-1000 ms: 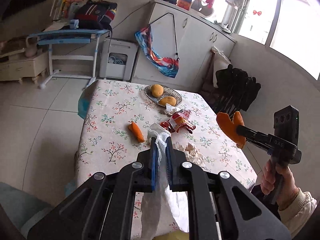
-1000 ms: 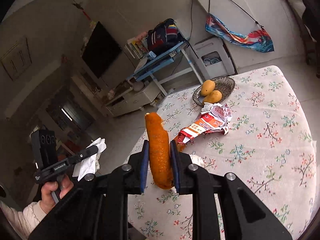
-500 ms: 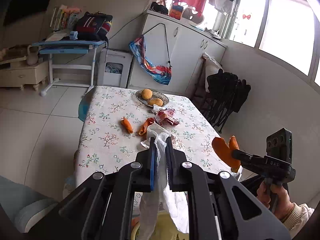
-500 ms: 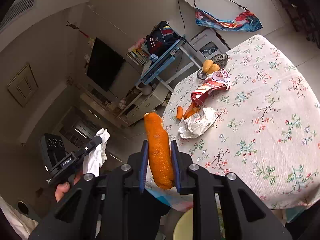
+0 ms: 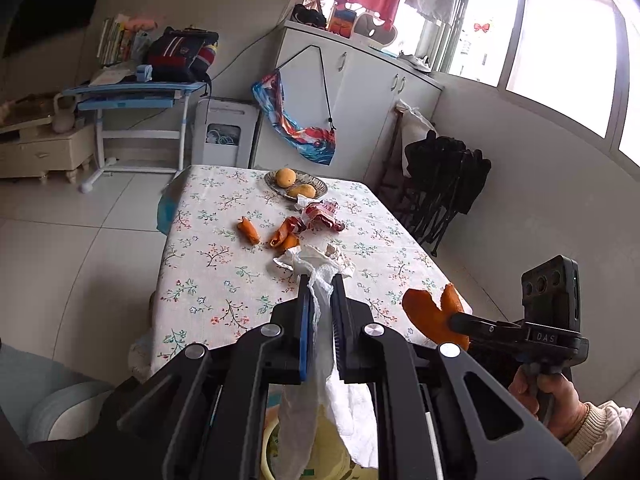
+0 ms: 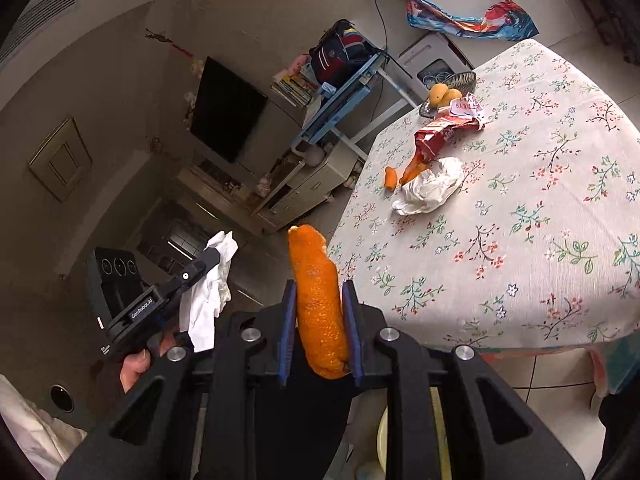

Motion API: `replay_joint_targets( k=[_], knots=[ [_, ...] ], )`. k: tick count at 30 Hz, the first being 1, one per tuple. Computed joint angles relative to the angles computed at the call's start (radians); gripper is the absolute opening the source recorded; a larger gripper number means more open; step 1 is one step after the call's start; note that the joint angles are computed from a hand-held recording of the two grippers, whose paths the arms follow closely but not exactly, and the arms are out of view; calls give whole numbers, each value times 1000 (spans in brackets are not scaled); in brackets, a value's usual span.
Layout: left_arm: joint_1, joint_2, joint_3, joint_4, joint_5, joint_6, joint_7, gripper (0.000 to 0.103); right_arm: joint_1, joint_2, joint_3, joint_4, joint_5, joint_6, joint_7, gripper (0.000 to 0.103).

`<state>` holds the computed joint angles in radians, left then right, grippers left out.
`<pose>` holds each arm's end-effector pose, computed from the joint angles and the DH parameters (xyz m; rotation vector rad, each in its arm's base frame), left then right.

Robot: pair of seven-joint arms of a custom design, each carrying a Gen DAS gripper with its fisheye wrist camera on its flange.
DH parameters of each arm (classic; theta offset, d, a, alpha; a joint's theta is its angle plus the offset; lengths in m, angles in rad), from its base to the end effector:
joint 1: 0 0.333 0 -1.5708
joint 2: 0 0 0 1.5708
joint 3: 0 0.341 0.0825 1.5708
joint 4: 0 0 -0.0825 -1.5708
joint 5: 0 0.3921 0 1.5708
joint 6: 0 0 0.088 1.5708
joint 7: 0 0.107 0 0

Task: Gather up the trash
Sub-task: 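Carry the orange peel with the right gripper while the left carries the tissue over the basin, then open the right gripper to drop the peel while the left drops the tissue into the basin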

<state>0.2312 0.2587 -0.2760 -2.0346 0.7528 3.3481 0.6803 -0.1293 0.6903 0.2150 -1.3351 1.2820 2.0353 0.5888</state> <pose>0.6290 -0.0881 0.4568 -1.7470 1.6240 -1.1793 0.7731 0.0755 0.3911 -1.5629 1.0844 0.4501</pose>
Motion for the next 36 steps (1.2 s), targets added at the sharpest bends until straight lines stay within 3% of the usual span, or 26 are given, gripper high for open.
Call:
replay_joint_targets(
  k=[4,12,14,17,20,23,27,30,36],
  knots=[
    [-18,-23,26,-30,-1,18,-6,9,-1,-26,-3,-44,-3,-12,-17,24],
    [0,-36,5,-53,42,19,-42,9,16,-70,-26,-115,-23,-43,-41,24],
    [18,-35,-16,-56,57,11,-51,9,25,-81,-36,-130,-41,-50,-37,24],
    [97,-20,-110,-51,80,-10,-57,9,46,-90,-55,-144,-87,-53,-15,24],
    [140,-11,-167,-57,73,-25,-39,9,67,-97,-72,-154,-141,-51,10,24],
    [142,-12,-178,-67,47,-35,-10,9,80,-106,-80,-166,-178,-49,18,24],
    [109,-25,-153,-88,8,-41,20,9,96,-119,-87,-190,-209,-30,13,24],
    [53,-37,-103,-100,-21,-51,42,9,105,-128,-92,-202,-227,-19,10,24],
    [-131,-58,70,-112,-60,-69,83,9,114,-135,-98,-213,-250,-8,12,24]
  ],
)
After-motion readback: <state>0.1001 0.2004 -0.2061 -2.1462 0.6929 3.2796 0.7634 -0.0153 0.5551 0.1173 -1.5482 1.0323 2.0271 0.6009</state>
